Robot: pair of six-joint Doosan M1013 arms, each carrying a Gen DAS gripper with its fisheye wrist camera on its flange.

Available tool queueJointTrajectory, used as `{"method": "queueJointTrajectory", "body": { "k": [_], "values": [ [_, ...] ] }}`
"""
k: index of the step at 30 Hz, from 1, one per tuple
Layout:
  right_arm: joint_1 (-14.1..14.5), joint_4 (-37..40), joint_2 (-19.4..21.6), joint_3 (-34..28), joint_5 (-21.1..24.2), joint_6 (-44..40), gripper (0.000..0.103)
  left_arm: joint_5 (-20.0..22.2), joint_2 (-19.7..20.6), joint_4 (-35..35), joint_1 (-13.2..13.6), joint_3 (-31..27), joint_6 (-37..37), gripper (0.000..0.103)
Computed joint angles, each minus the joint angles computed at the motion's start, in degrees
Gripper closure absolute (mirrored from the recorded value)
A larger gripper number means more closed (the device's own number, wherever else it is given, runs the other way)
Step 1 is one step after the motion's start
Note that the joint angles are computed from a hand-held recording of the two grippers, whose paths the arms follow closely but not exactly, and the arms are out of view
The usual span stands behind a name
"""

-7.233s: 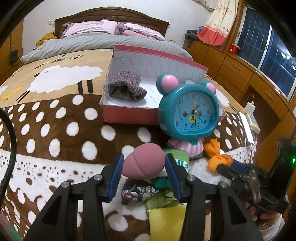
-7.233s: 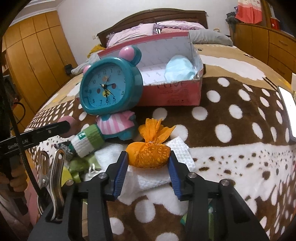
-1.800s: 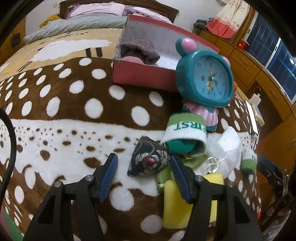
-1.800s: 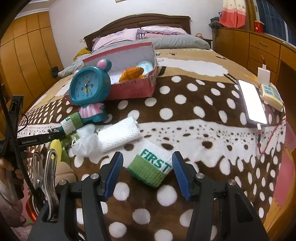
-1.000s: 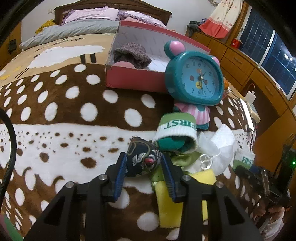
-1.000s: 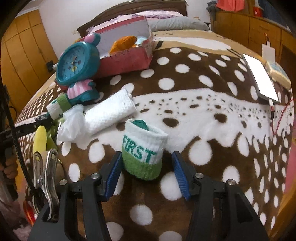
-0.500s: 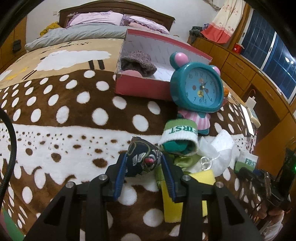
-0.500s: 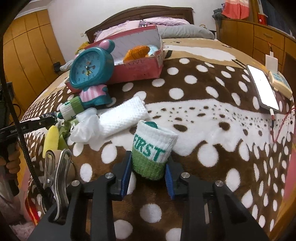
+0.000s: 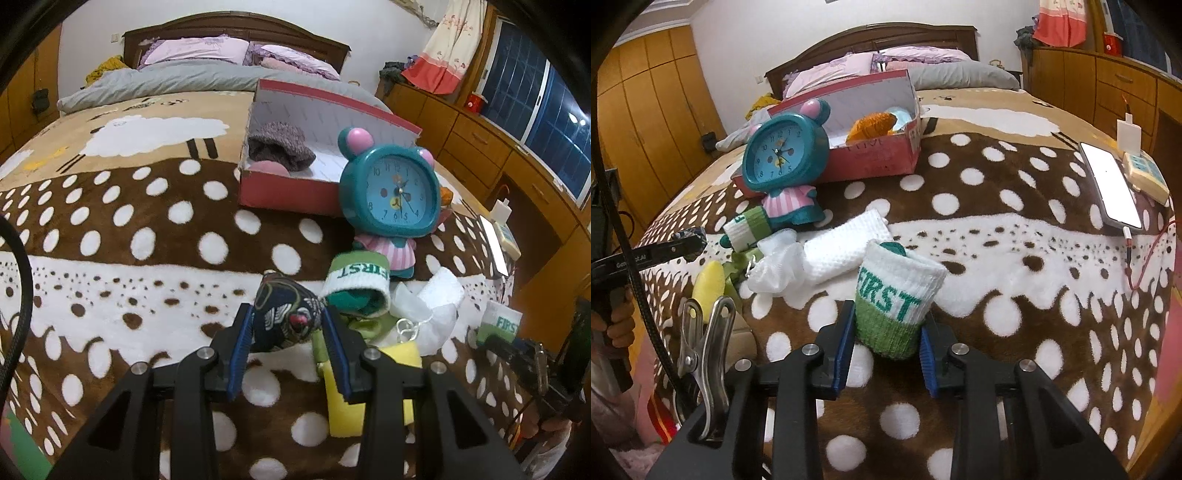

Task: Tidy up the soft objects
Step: 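Grasp the patterned pouch with the left tool while the right tool grasps the FIRST wristband, then carry the pouch and wristband over the pink shoebox with both tools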

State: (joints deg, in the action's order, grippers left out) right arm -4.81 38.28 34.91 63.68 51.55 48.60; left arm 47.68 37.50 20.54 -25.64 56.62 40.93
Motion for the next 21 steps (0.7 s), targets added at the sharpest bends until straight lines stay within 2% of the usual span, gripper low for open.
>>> {"method": "queueJointTrajectory", "body": {
  "k": [21],
  "values": [
    [-0.1,2.5,-1.0,0.6,-1.2,-2.2,0.071,-0.1,-1.0,3.9,-0.5,0.9,-2.5,0.063]
  ]
}}
